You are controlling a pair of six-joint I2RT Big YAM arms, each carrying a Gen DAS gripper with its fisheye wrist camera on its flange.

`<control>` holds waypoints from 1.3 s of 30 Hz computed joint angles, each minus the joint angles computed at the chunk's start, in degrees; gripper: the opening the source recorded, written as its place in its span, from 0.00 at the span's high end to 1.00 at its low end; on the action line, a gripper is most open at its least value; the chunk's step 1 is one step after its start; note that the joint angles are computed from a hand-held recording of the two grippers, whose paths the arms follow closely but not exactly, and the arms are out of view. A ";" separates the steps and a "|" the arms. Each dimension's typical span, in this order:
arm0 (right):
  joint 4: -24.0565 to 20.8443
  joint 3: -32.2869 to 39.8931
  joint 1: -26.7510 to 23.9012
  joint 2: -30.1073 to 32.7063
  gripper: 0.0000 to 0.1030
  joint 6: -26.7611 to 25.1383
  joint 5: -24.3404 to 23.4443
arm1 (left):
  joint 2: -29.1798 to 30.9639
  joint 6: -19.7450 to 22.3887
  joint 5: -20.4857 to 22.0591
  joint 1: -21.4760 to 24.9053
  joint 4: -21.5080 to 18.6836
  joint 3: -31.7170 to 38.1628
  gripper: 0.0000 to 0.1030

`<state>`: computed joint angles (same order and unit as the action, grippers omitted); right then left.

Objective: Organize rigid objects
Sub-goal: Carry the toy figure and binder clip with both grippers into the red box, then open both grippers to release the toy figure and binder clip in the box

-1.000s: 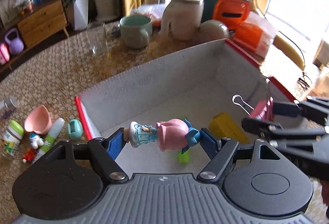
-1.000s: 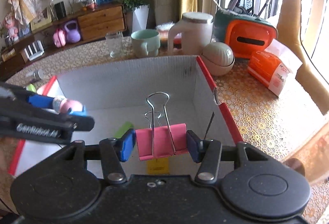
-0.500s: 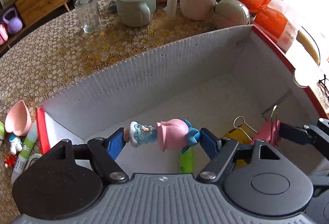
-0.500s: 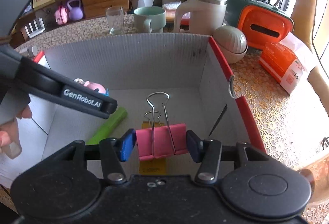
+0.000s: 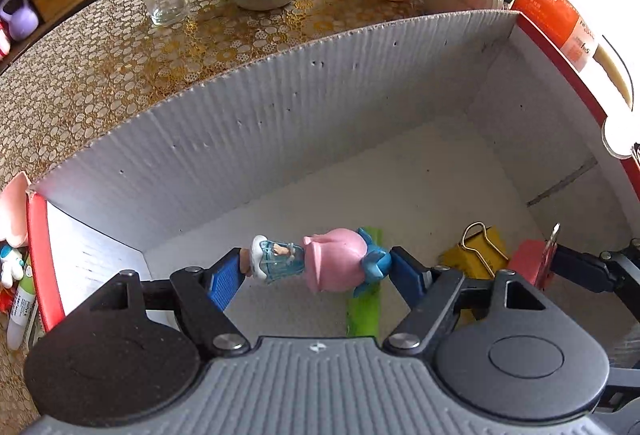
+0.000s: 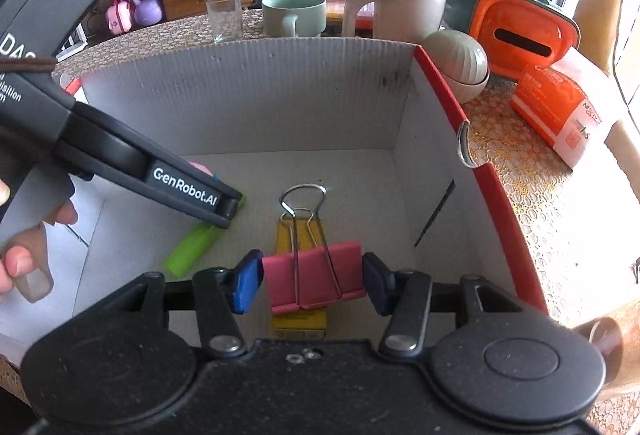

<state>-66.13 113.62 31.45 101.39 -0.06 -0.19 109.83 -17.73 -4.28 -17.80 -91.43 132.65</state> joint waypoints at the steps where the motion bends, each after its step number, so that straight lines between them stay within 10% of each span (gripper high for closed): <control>1: 0.04 -0.11 0.02 -0.04 0.48 0.11 0.09 | 0.13 -0.11 0.07 0.04 -0.31 0.17 0.24; 7: 0.63 -0.93 0.08 -0.63 0.44 0.76 0.19 | 1.46 0.24 1.45 0.34 -3.16 2.55 0.24; 39: 5.54 -7.43 3.33 -12.36 0.25 7.23 -0.39 | -21.53 3.07 1.20 -0.82 12.04 -16.78 0.24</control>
